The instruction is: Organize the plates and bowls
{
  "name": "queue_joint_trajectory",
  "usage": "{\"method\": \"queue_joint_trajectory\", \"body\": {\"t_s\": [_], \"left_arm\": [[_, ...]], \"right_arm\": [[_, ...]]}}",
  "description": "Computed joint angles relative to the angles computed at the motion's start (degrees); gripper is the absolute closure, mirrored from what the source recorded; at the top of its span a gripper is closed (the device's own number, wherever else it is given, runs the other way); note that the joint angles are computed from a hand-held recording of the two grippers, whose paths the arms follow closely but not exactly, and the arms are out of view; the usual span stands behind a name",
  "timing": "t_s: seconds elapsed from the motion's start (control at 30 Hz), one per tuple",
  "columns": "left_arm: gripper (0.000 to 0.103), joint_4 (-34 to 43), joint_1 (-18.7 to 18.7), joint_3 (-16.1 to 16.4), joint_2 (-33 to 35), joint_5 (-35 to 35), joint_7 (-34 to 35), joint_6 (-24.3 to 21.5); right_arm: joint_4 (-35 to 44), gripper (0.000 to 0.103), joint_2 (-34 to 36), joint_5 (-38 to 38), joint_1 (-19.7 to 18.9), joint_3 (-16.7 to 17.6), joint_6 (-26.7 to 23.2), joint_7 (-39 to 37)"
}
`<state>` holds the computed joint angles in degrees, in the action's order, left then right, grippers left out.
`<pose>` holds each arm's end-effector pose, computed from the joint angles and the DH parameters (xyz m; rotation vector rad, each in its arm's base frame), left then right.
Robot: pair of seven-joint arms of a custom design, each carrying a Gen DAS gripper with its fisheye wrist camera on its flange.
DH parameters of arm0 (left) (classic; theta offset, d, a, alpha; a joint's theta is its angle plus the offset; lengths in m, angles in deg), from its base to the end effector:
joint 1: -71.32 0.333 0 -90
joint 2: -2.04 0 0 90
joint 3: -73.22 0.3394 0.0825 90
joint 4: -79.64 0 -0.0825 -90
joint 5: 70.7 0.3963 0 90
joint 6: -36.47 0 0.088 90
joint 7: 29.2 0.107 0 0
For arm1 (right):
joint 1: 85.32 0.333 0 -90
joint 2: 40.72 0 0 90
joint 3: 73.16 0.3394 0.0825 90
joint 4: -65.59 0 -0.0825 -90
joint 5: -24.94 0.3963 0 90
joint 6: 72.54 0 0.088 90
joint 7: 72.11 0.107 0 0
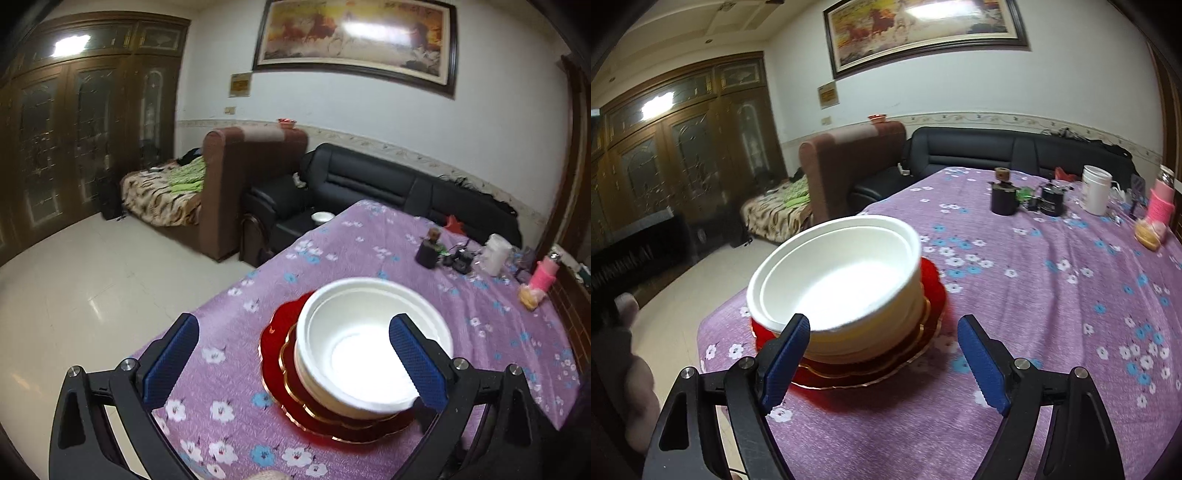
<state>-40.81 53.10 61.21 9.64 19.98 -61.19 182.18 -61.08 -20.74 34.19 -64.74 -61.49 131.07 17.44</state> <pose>0.5118 -0.3094 0.3961 -1.8383 1.3099 -0.8957 0.5365 0.3044 0.3553 -1.7881 1.2667 -0.5011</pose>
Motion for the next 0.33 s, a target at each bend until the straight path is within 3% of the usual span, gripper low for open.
{"method": "queue_joint_trajectory", "body": {"t_s": [0.2,0.27,0.33], "left_arm": [[0.000,3.60,-0.22,-0.14,1.67,2.82,1.83,3.34],[0.000,6.48,-1.09,-0.53,3.83,0.76,6.48,3.70],[0.000,9.74,-1.87,-0.52,6.47,-3.02,13.00,5.66]], "right_arm": [[0.44,0.017,0.56,-10.26,-9.46,6.84,-1.20,7.33],[-0.24,0.017,0.15,-13.23,-13.49,8.78,-1.87,11.39],[-1.30,0.017,-0.97,-12.45,-14.64,7.42,-2.63,14.14]]}}
